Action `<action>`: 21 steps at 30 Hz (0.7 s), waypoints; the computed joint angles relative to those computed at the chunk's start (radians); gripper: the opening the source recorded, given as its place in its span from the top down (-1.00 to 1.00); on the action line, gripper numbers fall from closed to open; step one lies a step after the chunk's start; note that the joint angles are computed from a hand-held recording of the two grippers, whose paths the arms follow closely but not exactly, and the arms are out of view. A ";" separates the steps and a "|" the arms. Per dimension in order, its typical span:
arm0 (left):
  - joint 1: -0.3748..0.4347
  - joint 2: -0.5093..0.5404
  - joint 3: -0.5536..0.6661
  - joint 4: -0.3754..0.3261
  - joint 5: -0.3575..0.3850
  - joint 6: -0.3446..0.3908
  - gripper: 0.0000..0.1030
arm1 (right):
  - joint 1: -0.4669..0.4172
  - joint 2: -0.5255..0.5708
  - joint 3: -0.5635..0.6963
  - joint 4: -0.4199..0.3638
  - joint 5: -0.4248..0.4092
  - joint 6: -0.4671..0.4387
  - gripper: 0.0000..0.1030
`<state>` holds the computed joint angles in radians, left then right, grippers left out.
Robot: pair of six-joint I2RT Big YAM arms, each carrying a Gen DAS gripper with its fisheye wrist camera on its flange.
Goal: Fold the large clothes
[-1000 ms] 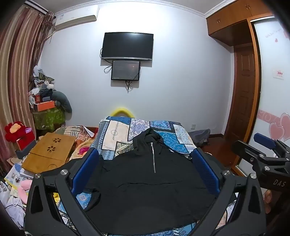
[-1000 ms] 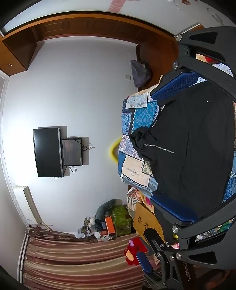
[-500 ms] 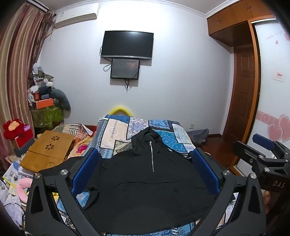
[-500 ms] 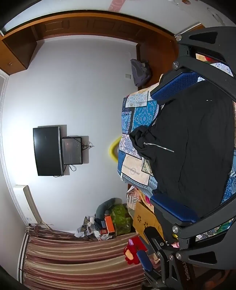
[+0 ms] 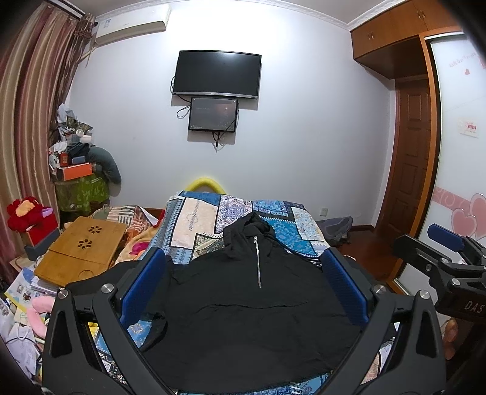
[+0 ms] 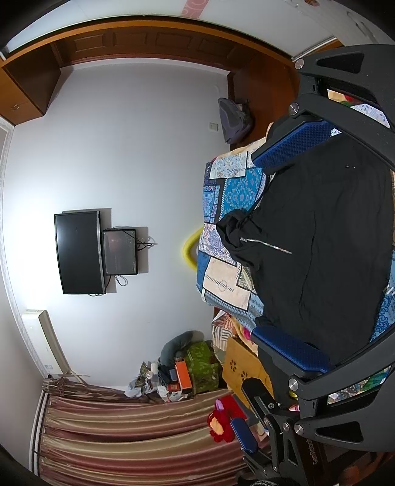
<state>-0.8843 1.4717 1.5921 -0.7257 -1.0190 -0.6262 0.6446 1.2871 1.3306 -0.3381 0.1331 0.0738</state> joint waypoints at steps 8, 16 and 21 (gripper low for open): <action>0.001 -0.001 0.000 -0.002 0.005 -0.001 -1.00 | -0.001 0.000 -0.002 -0.002 -0.003 0.002 -1.00; 0.002 -0.008 -0.008 0.001 0.012 -0.005 -1.00 | -0.002 0.002 0.001 -0.007 -0.007 0.003 -1.00; 0.000 -0.011 -0.013 0.000 0.010 -0.008 -1.00 | -0.004 0.004 0.003 -0.009 -0.010 0.005 -1.00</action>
<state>-0.8838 1.4607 1.5794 -0.7256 -1.0091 -0.6338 0.6405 1.2916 1.3333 -0.3470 0.1235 0.0786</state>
